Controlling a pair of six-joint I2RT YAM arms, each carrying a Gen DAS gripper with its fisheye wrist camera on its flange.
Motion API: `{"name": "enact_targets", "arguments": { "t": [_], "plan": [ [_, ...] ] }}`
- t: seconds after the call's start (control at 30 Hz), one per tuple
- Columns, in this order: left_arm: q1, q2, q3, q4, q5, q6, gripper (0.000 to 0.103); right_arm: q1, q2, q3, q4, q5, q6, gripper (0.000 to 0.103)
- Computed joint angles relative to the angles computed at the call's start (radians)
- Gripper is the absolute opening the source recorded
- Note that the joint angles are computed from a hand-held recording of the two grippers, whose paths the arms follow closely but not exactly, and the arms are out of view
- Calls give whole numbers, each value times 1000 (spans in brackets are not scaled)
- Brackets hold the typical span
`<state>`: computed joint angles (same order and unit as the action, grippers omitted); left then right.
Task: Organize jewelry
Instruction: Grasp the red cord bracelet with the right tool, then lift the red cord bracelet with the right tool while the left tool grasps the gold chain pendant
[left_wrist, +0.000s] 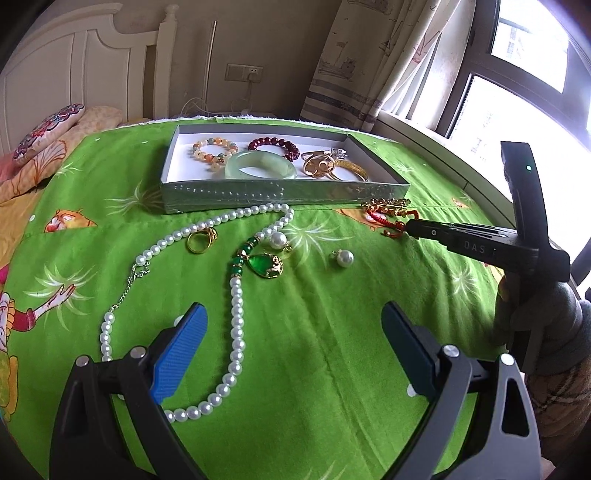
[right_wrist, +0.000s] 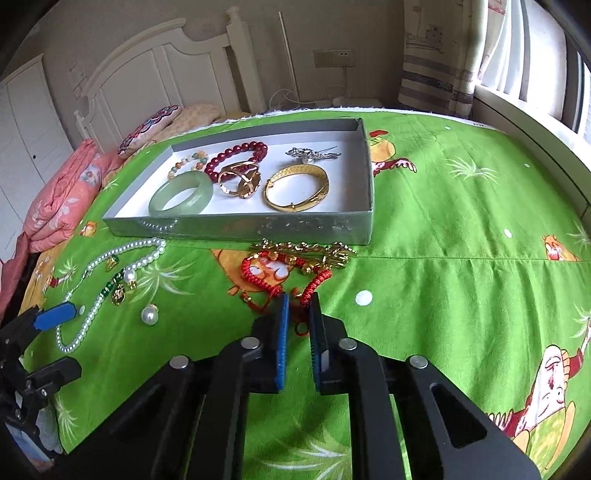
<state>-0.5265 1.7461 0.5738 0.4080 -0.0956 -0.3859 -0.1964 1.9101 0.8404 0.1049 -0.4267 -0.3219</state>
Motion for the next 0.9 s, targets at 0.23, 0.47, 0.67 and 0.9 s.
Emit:
{"name": "enact_targets", "arguments": {
  "t": [0.23, 0.47, 0.67, 0.9],
  "plan": [
    [5, 3, 3, -1, 6, 0, 94, -88, -133, -168, 83, -153, -80, 7],
    [-20, 16, 37, -58, -51, -5, 94, -265, -123, -155, 86, -226, -67, 7],
    [-99, 44, 132, -156, -158, 43, 94, -310, -67, -106, 82, -258, -40, 7],
    [-148, 213, 438, -323, -172, 79, 93, -337, -46, -115, 130, -313, -12, 7]
  ]
}}
